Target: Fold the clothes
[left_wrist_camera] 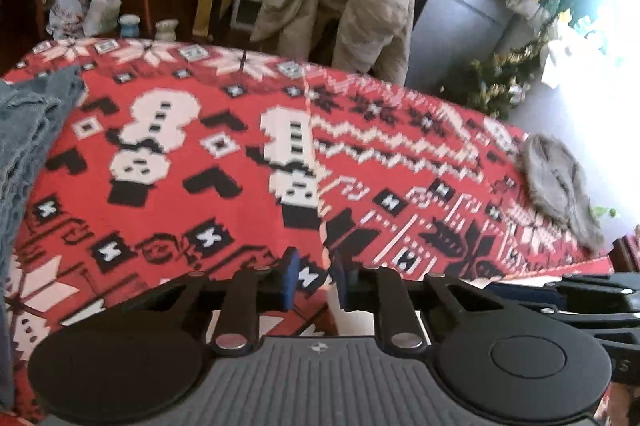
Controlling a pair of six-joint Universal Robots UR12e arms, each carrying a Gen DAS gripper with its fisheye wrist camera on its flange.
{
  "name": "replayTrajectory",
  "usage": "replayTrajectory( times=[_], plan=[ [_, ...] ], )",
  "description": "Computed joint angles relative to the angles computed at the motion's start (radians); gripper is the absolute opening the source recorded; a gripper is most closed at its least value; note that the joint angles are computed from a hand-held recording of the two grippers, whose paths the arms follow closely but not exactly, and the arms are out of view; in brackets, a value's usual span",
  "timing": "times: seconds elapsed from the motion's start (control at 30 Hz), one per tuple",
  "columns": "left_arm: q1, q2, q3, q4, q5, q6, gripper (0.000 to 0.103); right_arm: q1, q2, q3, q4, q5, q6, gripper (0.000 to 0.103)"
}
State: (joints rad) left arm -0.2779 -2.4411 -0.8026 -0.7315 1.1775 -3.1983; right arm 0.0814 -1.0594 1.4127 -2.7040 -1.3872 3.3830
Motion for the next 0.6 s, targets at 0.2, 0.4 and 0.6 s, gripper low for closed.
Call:
replayTrajectory(
  times=[0.2, 0.4, 0.6],
  plan=[
    [-0.011, 0.061, -0.09, 0.015, -0.046, 0.131, 0.005, 0.007, 0.008, 0.019, -0.019, -0.059, -0.052, 0.0],
    [-0.021, 0.09, -0.138, -0.027, -0.05, 0.2, 0.005, 0.021, -0.008, 0.03, -0.051, -0.065, -0.018, 0.002],
    [-0.015, 0.14, -0.211, -0.012, -0.059, 0.246, 0.005, 0.052, -0.032, 0.061, -0.022, -0.098, -0.075, 0.003]
  ],
)
